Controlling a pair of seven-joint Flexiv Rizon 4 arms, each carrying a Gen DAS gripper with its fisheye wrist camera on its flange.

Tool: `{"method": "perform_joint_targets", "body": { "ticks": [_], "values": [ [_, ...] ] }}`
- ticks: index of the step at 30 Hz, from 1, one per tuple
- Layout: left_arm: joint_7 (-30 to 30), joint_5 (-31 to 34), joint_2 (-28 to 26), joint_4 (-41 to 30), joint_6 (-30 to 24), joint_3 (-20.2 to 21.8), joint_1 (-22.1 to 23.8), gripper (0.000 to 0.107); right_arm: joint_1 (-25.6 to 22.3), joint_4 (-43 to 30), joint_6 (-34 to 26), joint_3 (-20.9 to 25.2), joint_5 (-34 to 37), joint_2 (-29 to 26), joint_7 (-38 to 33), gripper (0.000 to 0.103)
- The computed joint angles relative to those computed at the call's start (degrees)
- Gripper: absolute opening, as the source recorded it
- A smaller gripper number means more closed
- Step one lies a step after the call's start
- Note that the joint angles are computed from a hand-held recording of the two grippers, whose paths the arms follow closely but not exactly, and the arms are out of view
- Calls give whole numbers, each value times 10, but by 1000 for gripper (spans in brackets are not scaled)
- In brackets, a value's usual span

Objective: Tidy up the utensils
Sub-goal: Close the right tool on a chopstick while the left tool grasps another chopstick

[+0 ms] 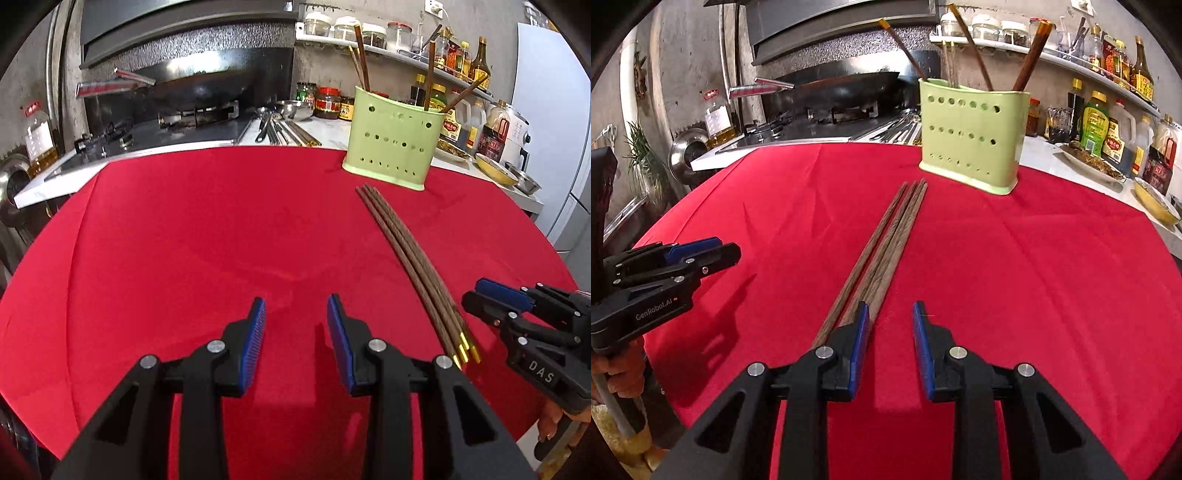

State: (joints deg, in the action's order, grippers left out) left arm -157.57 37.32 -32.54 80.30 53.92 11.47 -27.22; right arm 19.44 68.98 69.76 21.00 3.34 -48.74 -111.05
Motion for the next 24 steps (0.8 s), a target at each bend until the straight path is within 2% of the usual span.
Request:
{"method": "perform_joint_targets", "body": {
  "ticks": [6, 8, 13, 15, 16, 24],
  "values": [
    [-10, 0, 5, 12, 7, 0, 4, 34, 22, -3, 3, -30, -22, -4, 25, 25],
    [-6, -3, 5, 12, 10, -3, 6, 34, 35, 3, 13, -52, -38, -3, 44, 25],
    [14, -15, -1, 3, 15, -10, 11, 34, 30, -3, -1, -45, -57, -7, 44, 23],
    [26, -24, -5, -2, 18, -14, 13, 34, 24, -6, -12, -40, -58, -8, 38, 11],
    [32, -29, -8, -6, 19, -15, 13, 34, 26, -2, -8, -47, -61, -7, 42, 9],
    [72, -66, -35, -42, 14, -18, 7, 34, -7, 3, -2, -60, -52, -3, 70, 7]
  ]
}}
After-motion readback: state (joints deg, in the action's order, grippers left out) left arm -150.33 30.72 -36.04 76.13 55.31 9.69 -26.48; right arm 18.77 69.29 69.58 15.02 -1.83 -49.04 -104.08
